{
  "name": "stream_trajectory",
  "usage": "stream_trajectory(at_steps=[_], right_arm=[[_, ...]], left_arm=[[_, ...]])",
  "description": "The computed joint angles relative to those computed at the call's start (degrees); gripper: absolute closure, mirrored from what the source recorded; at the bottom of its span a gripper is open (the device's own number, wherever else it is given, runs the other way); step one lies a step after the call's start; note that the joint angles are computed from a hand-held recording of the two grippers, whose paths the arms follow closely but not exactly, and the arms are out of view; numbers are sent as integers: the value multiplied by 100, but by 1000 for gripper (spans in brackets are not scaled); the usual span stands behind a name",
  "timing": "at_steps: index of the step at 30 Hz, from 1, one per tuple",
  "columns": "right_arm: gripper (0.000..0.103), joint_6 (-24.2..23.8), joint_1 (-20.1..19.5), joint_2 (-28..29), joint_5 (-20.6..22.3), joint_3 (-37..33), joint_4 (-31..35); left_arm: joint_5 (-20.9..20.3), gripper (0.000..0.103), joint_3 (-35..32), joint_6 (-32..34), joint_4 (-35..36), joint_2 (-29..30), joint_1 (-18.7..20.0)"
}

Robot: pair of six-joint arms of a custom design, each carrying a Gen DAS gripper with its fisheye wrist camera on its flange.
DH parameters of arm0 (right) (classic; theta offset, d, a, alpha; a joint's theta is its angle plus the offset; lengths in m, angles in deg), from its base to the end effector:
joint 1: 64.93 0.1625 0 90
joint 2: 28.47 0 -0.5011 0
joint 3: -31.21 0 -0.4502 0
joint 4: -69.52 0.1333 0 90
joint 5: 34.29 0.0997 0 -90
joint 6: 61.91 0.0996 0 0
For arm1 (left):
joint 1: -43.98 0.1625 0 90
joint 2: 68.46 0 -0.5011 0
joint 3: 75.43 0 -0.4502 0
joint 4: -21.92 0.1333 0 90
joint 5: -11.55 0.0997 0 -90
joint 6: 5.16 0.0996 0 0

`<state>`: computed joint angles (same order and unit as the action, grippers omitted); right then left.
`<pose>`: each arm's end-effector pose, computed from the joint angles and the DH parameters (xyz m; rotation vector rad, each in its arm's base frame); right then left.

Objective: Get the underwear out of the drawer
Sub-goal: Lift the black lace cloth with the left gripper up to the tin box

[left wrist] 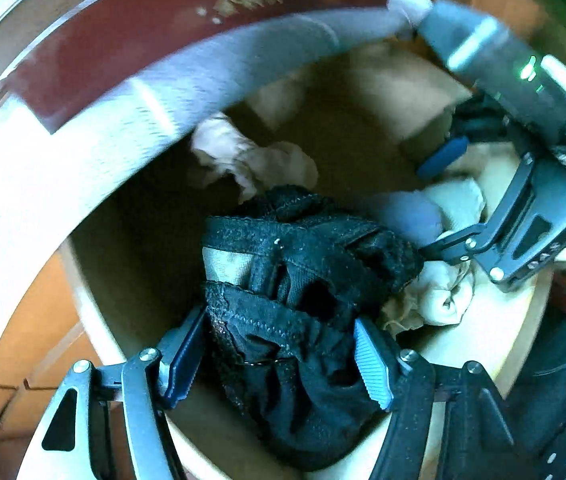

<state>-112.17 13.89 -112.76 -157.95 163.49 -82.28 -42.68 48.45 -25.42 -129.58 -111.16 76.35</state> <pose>-0.0141 -0.4740 0.2699 0.7543 -2.4010 -0.1268 -0.3231 -0.4316 -0.0522 0.9124 2.2709 -0.1660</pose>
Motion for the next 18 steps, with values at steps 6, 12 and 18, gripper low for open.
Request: stream_trajectory(at_steps=[6, 12, 18], right_arm=[[24, 35, 22, 35, -52, -7, -7], [24, 30, 32, 59, -92, -6, -15], [24, -76, 104, 147, -282, -19, -30]], left_arm=[[67, 35, 292, -348, -565, -234, -143], [156, 35, 376, -452, -1022, -296, -226], [245, 35, 461, -486, -1299, -347, -386]])
